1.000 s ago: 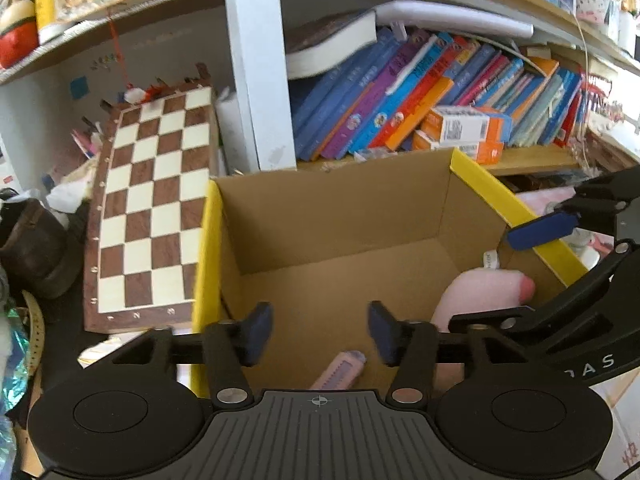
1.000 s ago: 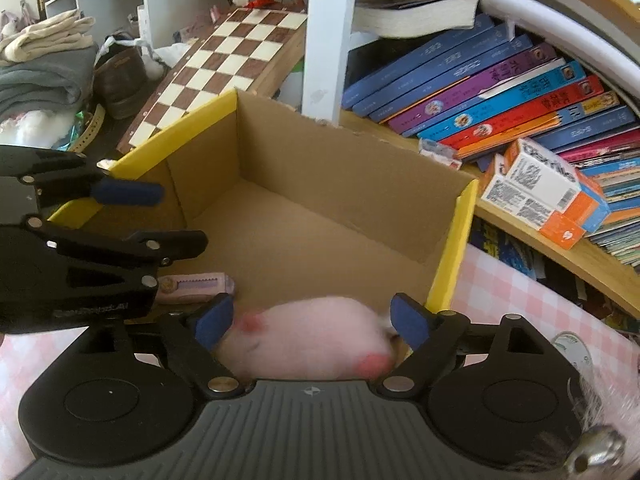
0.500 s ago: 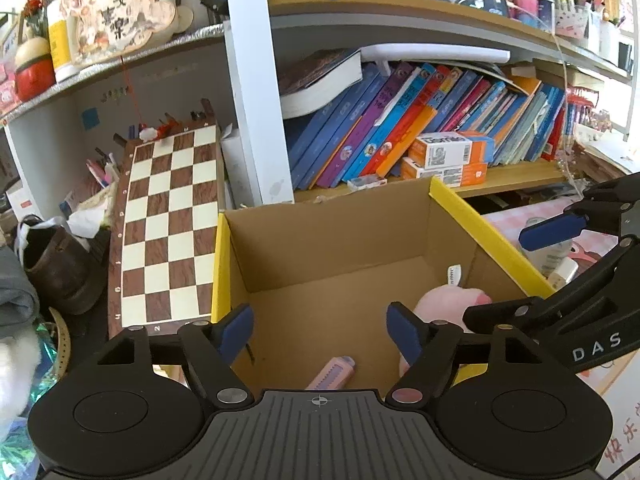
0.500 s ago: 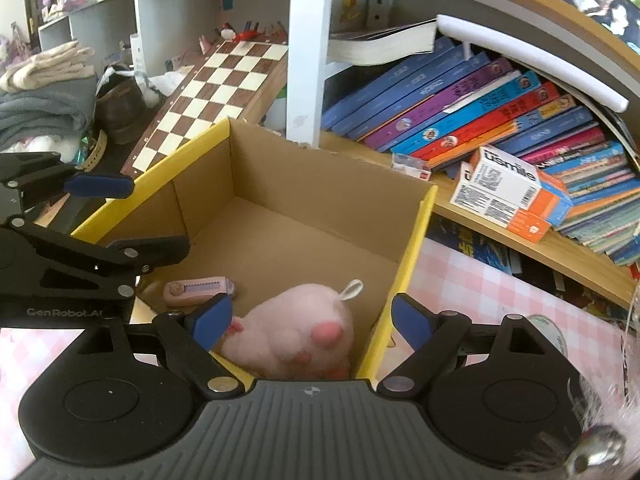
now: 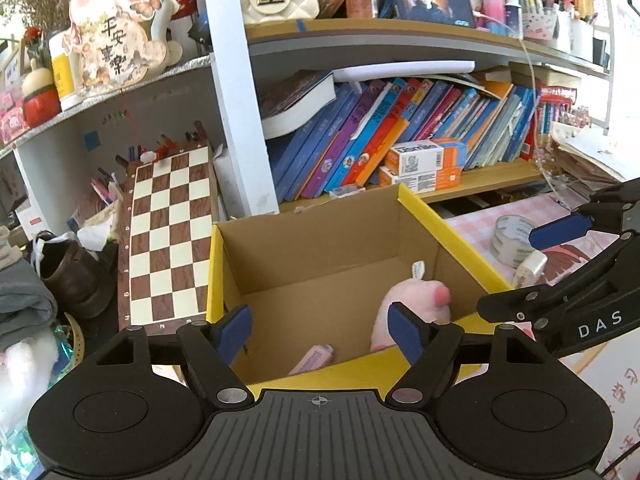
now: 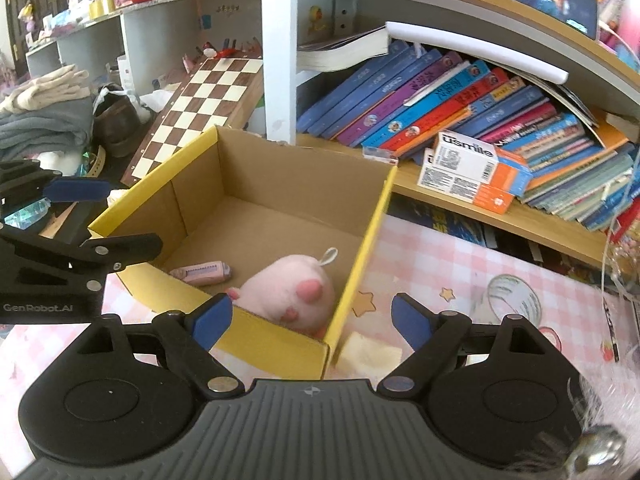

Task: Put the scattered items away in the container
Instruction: 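Withdraw both grippers from the box back over the remaining desk items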

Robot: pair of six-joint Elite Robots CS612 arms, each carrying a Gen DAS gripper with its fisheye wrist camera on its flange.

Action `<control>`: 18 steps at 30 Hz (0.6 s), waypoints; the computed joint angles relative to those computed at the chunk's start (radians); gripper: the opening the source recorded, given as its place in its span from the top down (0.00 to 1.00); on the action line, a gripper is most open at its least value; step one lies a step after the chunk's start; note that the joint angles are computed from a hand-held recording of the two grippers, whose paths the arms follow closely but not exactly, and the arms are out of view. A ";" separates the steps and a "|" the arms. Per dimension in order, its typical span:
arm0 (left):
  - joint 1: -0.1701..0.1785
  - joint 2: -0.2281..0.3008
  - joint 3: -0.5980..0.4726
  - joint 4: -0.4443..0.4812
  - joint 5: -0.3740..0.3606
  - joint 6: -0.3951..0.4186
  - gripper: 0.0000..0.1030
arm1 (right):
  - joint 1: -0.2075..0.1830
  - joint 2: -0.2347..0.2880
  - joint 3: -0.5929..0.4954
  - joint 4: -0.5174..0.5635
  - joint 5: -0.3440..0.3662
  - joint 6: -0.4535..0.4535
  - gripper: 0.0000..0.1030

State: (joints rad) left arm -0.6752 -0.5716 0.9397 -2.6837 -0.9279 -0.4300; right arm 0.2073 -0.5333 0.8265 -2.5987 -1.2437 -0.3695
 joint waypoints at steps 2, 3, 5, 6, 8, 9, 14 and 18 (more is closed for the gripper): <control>-0.006 -0.006 0.009 -0.005 0.007 0.001 0.25 | -0.004 -0.014 0.027 -0.019 0.001 0.010 0.16; -0.009 -0.009 0.013 -0.006 0.009 0.000 0.25 | -0.006 -0.021 0.040 -0.028 0.002 0.014 0.16; -0.014 -0.015 0.021 -0.010 0.014 0.001 0.25 | -0.010 -0.034 0.065 -0.043 0.003 0.024 0.16; -0.017 -0.018 0.025 -0.012 0.017 0.001 0.25 | -0.013 -0.040 0.077 -0.050 0.004 0.028 0.16; -0.022 -0.023 0.031 -0.015 0.022 0.002 0.25 | -0.017 -0.052 0.098 -0.061 0.007 0.036 0.16; -0.024 -0.025 0.034 -0.015 0.024 0.001 0.25 | -0.019 -0.057 0.109 -0.066 0.008 0.038 0.16; -0.035 -0.032 0.044 -0.012 0.032 -0.003 0.25 | -0.028 -0.083 0.158 -0.092 0.012 0.046 0.16; -0.044 -0.033 0.044 -0.005 0.034 -0.006 0.25 | -0.035 -0.100 0.191 -0.111 0.012 0.054 0.16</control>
